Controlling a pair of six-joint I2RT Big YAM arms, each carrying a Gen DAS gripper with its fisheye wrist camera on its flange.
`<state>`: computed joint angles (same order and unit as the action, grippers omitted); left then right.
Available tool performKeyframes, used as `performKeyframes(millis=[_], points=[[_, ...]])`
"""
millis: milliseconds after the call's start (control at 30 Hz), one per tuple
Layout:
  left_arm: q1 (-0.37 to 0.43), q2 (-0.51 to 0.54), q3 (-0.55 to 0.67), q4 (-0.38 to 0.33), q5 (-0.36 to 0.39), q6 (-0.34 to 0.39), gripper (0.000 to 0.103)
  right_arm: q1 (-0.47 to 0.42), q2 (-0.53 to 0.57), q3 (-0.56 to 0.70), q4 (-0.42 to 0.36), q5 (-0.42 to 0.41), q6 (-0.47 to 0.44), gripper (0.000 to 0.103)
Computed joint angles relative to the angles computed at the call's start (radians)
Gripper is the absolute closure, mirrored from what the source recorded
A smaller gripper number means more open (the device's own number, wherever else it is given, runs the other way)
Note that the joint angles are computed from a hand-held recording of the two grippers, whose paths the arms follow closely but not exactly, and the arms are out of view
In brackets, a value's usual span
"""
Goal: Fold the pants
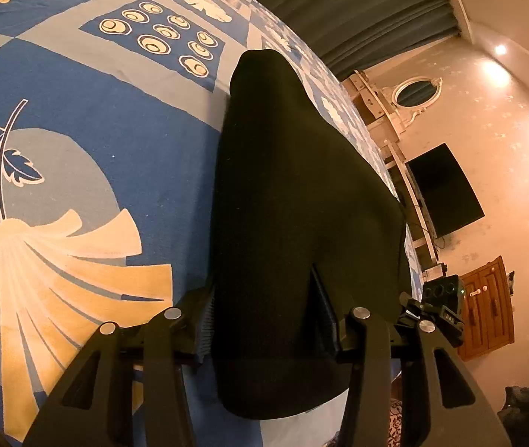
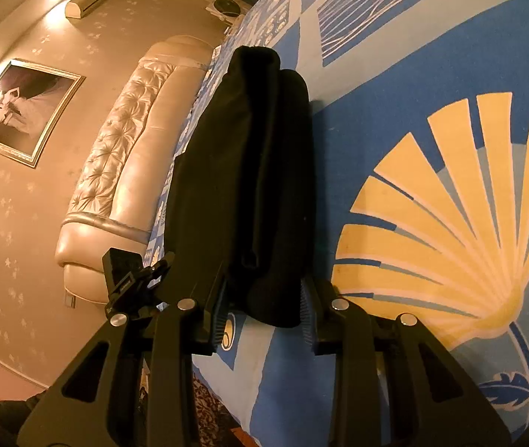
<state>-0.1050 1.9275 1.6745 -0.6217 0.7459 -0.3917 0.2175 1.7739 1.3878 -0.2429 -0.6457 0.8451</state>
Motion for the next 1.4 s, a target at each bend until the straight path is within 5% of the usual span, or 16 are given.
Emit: performKeyframes(millis=[567,700,867,1033,1233,1400], points=[[0.0,0.002,0.001,0.0,0.003,-0.007,0.054,0.002,-0.015,-0.021,0.007,0.01,-0.012,0.071],[-0.001,-0.003,-0.008,0.025,0.009,-0.039,0.047,0.001,-0.028,-0.031,0.008,0.005,0.001,0.058],[-0.027,-0.025,-0.012,0.022,-0.04,-0.042,0.021,0.005,-0.094,-0.08,-0.024,0.072,-0.015,0.032],[-0.076,-0.074,-0.006,-0.125,-0.243,0.061,0.019,0.046,-0.178,-0.074,-0.262,0.308,-0.088,0.026],[-0.153,-0.237,-0.158,-0.07,-0.632,0.112,0.019,0.152,-0.23,-0.037,-0.439,0.606,-0.126,0.026],[-0.198,-0.339,-0.27,-0.004,-0.816,0.161,0.019,0.254,-0.218,0.037,-0.529,0.782,-0.22,0.026]])
